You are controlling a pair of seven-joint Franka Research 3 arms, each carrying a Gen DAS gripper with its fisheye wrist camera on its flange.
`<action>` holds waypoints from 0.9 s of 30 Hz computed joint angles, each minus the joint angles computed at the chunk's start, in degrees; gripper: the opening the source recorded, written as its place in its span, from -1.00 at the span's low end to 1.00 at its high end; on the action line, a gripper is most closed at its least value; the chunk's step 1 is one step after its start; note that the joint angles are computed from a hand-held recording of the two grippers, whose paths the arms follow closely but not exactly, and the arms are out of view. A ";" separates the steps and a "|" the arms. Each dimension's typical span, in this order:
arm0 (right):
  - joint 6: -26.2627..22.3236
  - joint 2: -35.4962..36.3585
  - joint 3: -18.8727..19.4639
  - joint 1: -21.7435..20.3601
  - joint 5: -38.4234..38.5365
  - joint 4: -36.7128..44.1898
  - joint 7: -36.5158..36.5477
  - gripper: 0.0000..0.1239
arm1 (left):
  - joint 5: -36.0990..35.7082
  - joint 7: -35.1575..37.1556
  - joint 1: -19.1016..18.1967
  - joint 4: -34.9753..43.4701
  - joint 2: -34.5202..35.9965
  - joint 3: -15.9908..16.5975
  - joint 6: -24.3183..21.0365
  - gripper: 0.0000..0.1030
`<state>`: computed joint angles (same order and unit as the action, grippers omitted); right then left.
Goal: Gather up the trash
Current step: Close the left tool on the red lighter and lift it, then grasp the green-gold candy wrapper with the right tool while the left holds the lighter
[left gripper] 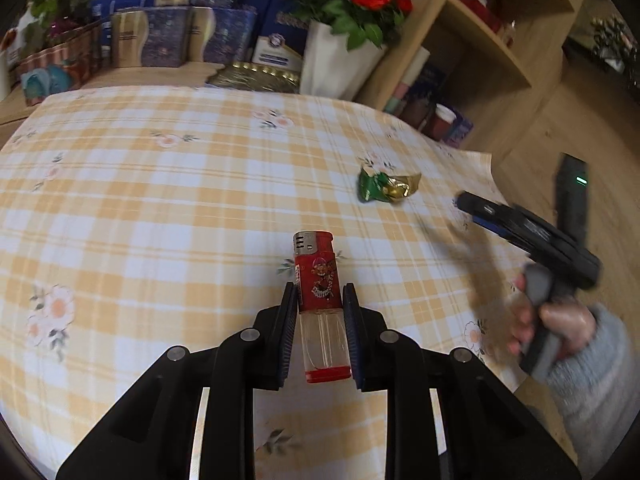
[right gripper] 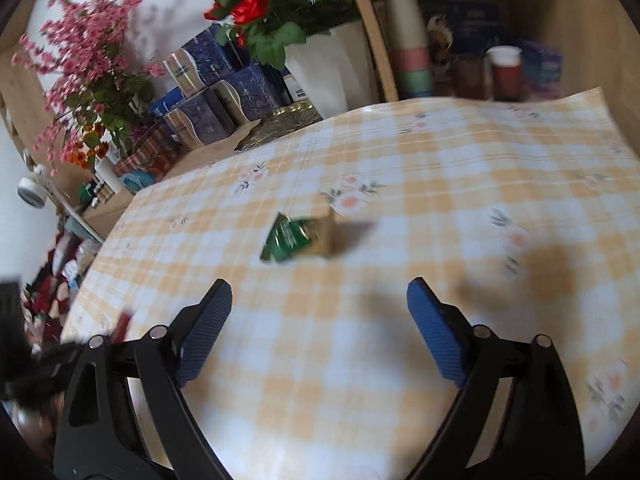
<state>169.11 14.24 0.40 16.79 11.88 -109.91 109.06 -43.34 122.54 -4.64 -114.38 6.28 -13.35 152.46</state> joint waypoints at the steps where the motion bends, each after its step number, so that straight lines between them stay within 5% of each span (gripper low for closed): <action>1: -1.54 2.49 0.92 -1.05 1.95 3.30 -0.48 0.35 | -0.55 0.25 0.30 -0.57 -0.71 0.15 -0.12 -0.56; 9: -8.24 13.53 -2.62 0.85 0.99 17.08 11.80 0.18 | -5.25 2.28 1.46 -7.41 -6.87 4.61 -1.23 -0.56; 12: -11.48 15.71 -1.35 0.05 2.56 20.05 13.97 -0.40 | -6.24 2.64 1.53 -8.98 -7.99 5.93 -1.82 -0.56; 17: -6.64 11.94 -2.18 2.29 0.67 14.78 17.80 -0.52 | -8.89 5.03 1.26 -11.15 -10.10 7.38 -2.38 -0.56; 27: 4.88 -3.93 1.82 3.90 2.96 -4.24 13.70 -0.52 | -11.56 9.14 -0.86 -14.49 -14.99 9.10 -4.10 -0.56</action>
<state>173.99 10.31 2.22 20.70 14.84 -114.16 122.76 -54.90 131.68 -5.51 -128.88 -8.71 -4.25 148.36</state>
